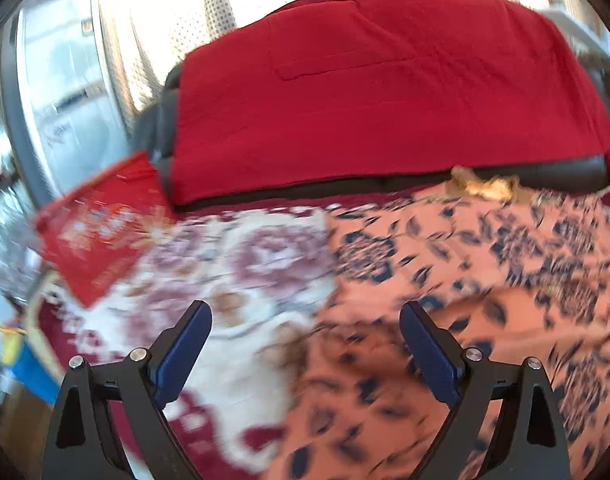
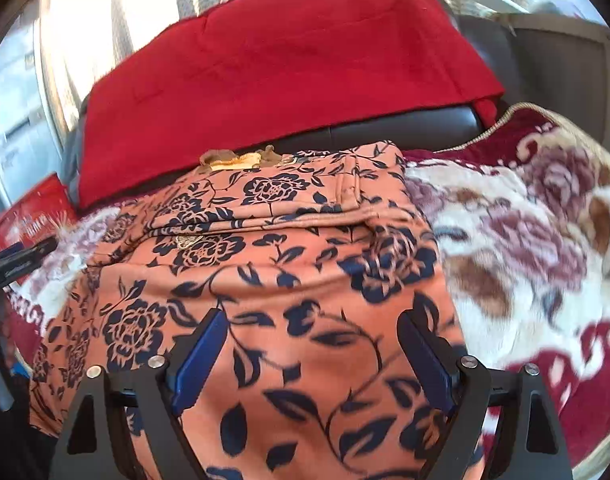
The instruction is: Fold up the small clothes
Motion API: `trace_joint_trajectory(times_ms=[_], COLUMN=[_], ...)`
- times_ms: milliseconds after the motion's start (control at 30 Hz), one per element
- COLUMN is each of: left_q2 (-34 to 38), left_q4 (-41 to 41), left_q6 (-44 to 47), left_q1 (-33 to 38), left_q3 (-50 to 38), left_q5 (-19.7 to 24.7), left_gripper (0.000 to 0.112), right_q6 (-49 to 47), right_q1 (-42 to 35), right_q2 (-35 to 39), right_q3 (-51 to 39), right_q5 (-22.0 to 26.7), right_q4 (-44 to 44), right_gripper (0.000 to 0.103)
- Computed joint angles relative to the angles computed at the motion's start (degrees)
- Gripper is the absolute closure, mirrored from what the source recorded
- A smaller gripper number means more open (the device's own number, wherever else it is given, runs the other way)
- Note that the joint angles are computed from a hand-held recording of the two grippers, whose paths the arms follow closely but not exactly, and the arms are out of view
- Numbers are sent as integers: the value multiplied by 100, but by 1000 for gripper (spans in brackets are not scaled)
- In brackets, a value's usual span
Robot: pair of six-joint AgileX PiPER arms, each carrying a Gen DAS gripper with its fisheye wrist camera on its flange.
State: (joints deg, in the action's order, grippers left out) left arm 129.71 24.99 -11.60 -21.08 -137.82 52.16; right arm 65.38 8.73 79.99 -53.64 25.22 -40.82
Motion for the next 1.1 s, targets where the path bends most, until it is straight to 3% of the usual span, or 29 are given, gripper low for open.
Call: trace_joint_trajectory(times_ms=[167,433,733,1100], left_q2=[-1069,-1944,-2469,-2655], left_q4=[1082,1842,2265,2242], left_q6=[-305,-331,-484,-551], left_q1=[-38,-53,-240,-307], left_q3=[1569,2785,3452,3699], left_q5=[-133,-46,34,-33], left_gripper=[17,17,17,17], right_q6=[470,232,-830,-678], right_q1=[-75,-262,-834,-806], right_q2=[-339,-827,-1081,-1077], right_q3=[432,866,1143,1127], right_q5=[-376,-705,-1116,-1079], right_q4=[-141,178,1571,1485], right_gripper=[14,14,14,14])
